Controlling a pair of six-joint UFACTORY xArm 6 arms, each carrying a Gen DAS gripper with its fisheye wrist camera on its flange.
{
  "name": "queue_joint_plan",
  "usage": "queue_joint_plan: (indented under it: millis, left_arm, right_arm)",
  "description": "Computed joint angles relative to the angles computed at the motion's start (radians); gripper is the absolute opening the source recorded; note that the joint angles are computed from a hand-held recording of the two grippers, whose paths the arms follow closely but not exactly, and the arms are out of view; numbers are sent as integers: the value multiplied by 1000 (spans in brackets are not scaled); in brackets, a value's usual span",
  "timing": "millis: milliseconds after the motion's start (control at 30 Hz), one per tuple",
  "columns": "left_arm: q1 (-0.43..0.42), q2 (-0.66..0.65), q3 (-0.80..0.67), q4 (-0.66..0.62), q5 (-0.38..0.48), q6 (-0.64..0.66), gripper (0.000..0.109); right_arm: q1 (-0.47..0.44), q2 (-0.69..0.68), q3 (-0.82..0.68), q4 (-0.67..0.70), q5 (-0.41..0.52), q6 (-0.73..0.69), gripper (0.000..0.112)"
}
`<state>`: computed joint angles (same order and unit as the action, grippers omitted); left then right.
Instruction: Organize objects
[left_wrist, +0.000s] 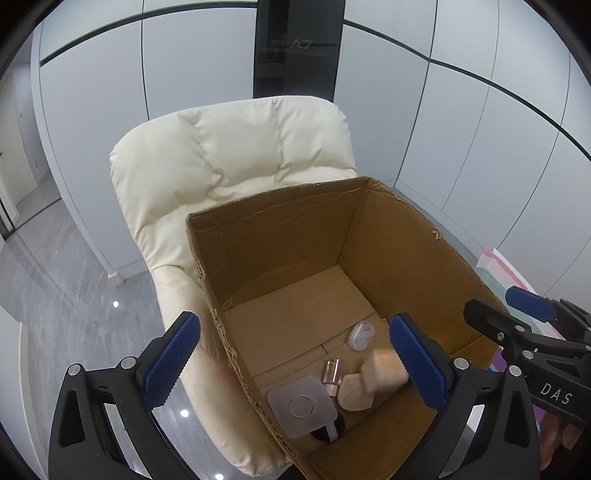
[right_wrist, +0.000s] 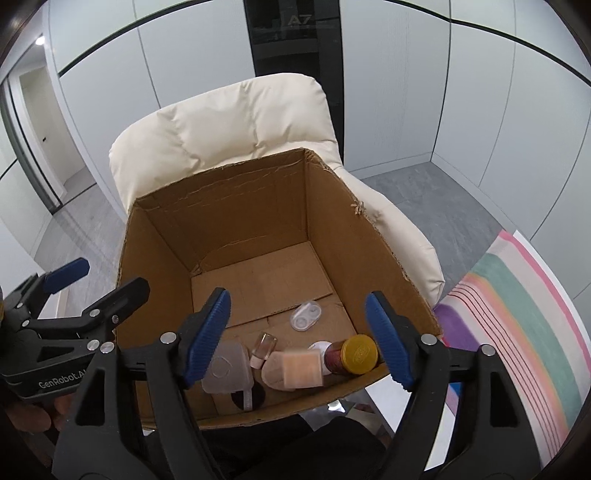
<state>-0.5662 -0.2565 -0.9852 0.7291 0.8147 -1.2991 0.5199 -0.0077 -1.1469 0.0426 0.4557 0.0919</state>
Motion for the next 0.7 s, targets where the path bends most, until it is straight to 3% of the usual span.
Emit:
queue_joint_plan:
  millis: [533, 700]
  left_arm:
    - [-37, 101, -101, -2, 19, 14, 103]
    - [-56, 146, -150, 18, 30, 12, 103]
  right_arm:
    - [-65, -32, 35, -58, 11, 63, 83]
    - [-103, -55, 61, -66, 7, 80, 92]
